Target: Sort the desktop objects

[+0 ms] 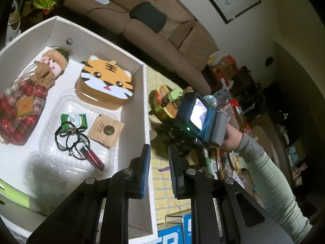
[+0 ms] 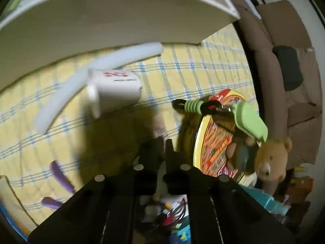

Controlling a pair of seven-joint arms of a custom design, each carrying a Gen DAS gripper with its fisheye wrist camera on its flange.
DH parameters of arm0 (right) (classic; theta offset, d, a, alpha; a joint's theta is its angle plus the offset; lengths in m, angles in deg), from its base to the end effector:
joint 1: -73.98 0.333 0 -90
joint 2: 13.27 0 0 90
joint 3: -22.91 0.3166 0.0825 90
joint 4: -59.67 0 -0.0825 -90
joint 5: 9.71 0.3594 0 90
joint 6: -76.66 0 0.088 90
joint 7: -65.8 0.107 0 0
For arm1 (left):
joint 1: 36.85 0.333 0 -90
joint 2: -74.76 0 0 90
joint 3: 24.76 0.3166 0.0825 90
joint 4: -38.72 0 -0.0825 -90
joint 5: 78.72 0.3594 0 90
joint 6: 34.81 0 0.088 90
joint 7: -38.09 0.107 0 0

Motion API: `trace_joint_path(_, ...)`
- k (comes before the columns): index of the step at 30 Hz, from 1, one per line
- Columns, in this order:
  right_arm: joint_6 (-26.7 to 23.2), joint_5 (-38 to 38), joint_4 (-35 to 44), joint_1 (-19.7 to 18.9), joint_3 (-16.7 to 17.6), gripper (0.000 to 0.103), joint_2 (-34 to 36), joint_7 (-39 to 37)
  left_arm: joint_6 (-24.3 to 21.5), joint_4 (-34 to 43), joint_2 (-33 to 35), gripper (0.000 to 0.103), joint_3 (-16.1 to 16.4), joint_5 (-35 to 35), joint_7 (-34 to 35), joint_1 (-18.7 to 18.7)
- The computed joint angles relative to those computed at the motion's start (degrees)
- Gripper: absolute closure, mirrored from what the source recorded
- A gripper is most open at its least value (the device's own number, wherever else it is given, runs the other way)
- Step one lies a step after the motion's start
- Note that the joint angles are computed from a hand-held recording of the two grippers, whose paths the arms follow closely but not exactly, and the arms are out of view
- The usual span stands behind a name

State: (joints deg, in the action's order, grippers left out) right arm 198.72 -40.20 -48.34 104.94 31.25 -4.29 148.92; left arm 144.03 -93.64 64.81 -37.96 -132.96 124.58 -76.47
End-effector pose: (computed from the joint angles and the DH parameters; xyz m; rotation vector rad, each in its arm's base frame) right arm 0.4717 0.3525 0.4503 2.8489 -0.7295 0.6413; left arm 0.3492 -0.3546 0.5205 1.9230 -1.8125 1.4068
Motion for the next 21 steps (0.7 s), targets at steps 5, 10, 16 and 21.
trace_joint_path(5,-3.0,0.9,4.2,0.4,-0.4,0.073,4.8,-2.8,1.4,-4.6,-4.0,0.087,2.0,0.5,-3.0,0.6)
trace_joint_path(10,-0.1,2.8,1.1,-0.1,-0.7,0.08,2.7,-3.8,2.6,-7.5,-5.8,0.087,4.7,3.7,-7.5,-0.9)
trace_joint_path(16,10.0,2.9,-7.1,-1.5,-0.5,0.082,-4.8,1.4,2.1,-4.7,-3.1,0.079,8.1,3.6,-5.0,-5.9)
trace_joint_path(21,19.2,15.3,-15.1,-4.0,-0.1,0.083,-15.1,1.1,-0.4,-0.5,0.1,0.064,6.2,1.0,0.9,-5.7)
